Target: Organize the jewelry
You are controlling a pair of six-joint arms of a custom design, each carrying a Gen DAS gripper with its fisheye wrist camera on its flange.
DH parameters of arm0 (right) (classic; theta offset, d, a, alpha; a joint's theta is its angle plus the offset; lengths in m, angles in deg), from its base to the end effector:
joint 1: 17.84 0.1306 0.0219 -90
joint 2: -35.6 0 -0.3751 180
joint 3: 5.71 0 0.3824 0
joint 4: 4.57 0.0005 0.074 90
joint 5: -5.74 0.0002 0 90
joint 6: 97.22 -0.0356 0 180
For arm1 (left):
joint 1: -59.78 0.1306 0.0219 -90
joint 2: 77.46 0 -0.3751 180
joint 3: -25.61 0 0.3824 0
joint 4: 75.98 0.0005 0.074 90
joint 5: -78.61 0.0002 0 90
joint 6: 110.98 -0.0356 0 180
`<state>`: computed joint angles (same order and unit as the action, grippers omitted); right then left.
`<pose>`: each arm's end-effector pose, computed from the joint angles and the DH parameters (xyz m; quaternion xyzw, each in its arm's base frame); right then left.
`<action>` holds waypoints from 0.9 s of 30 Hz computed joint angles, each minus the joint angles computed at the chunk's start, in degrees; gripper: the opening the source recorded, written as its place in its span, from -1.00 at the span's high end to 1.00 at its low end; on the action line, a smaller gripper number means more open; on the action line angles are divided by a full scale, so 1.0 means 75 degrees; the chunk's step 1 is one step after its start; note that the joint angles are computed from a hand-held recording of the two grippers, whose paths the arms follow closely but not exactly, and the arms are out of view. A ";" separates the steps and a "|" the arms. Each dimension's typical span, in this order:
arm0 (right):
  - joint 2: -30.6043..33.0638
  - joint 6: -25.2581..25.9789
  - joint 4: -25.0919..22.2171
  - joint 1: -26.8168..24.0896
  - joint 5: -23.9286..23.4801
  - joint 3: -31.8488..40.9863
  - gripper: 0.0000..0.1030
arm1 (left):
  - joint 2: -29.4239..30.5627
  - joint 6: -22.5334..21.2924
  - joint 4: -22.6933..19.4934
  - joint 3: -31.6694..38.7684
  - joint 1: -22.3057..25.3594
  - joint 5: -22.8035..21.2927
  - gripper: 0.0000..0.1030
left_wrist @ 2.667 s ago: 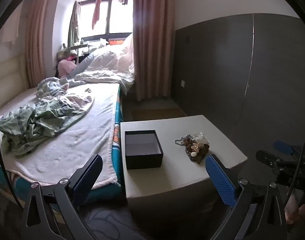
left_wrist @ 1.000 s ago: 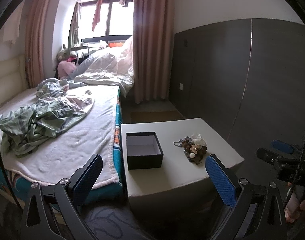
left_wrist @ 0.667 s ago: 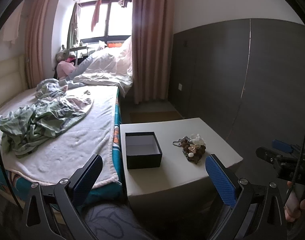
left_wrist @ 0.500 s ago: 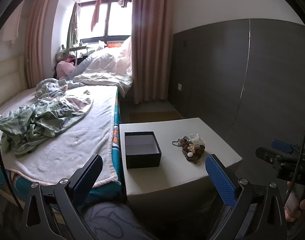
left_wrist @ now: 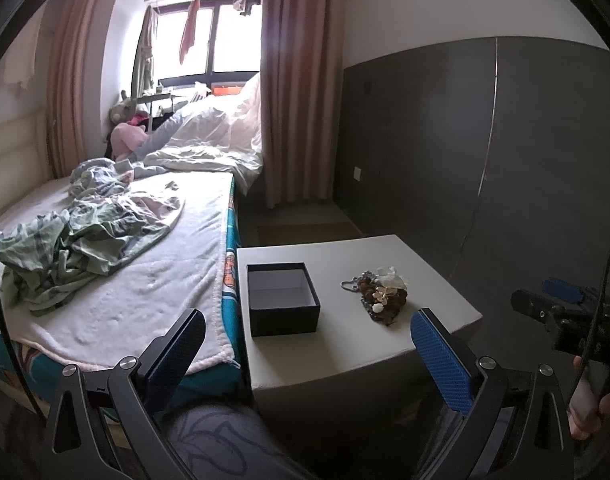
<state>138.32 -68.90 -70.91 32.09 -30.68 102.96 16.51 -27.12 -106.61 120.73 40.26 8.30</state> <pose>0.3645 0.3881 0.4533 0.2029 0.8467 -0.0562 0.4886 0.4894 -0.1868 0.4594 0.2730 0.8106 -0.2045 0.4759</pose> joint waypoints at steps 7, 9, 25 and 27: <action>-0.0249 -0.0062 0.0289 -0.0147 -0.0095 -0.0351 -0.72 | 0.0181 -0.0122 -0.0173 0.0248 -0.0041 0.0040 -0.99; -0.0395 -0.0043 0.0521 -0.0241 -0.0197 -0.0572 -0.72 | 0.0337 -0.0142 -0.0332 0.0449 -0.0067 0.0086 -0.99; -0.0800 0.0208 0.1504 -0.1159 -0.1375 -0.1317 -0.72 | 0.1918 -0.0106 -0.1448 0.2353 -0.0328 0.0290 -0.89; -0.0833 0.0270 0.1675 -0.1342 -0.1594 -0.1419 -0.72 | 0.2205 -0.0149 -0.1685 0.2720 -0.0415 0.0328 -0.85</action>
